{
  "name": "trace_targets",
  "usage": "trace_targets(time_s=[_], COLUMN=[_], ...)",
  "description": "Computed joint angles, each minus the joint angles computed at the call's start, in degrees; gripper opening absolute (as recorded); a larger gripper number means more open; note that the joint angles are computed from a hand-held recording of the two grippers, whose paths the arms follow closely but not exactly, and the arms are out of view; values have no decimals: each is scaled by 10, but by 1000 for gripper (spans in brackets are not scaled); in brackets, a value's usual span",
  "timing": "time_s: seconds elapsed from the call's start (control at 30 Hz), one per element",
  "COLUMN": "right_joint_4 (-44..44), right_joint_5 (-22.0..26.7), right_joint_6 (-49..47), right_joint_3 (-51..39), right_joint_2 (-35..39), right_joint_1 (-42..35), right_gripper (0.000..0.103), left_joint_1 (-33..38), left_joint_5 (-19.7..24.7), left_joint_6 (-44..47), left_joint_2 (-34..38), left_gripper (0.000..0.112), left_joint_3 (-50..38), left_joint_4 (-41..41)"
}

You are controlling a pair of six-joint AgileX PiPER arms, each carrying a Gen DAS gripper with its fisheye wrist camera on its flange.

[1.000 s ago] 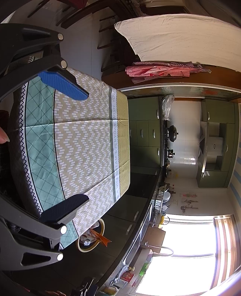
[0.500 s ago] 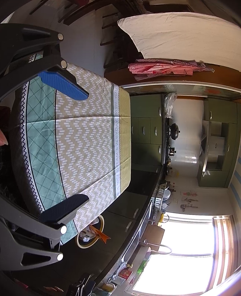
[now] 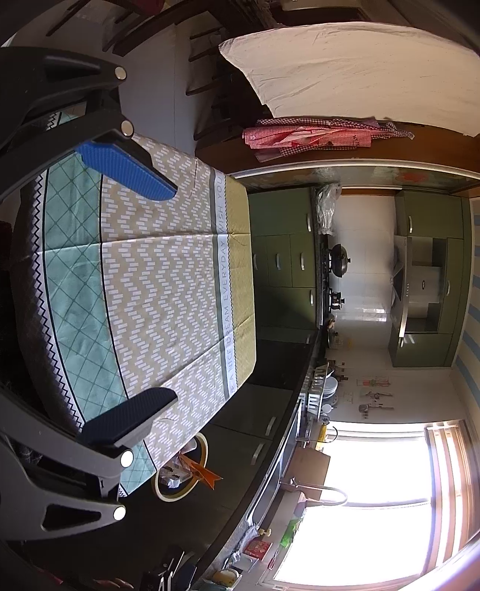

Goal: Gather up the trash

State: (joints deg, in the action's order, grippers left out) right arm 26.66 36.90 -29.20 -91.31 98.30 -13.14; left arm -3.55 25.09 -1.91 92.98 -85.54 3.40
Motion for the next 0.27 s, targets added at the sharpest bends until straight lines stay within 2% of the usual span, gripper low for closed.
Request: trace_targets(time_s=[0.07,0.1,0.2,0.27], right_joint_4=[-3,-5,-9,-10], right_joint_5=[1,2,4,8], right_joint_6=[3,5,10,12], right_joint_3=[-1,-4,-8,-19], right_joint_2=[1,3,8,17], right_joint_1=[0,1,4,6], right_gripper=[99,99,99,99], left_joint_1=[-8,-8,5,9], left_joint_5=[3,3,14,26], left_joint_6=[-53,-56,-2,0], left_joint_2=[2,3,9,21], left_gripper=[96,96,96,96], left_joint_3=[-3,-3,-16,-34], left_joint_4=[63,67,4,1])
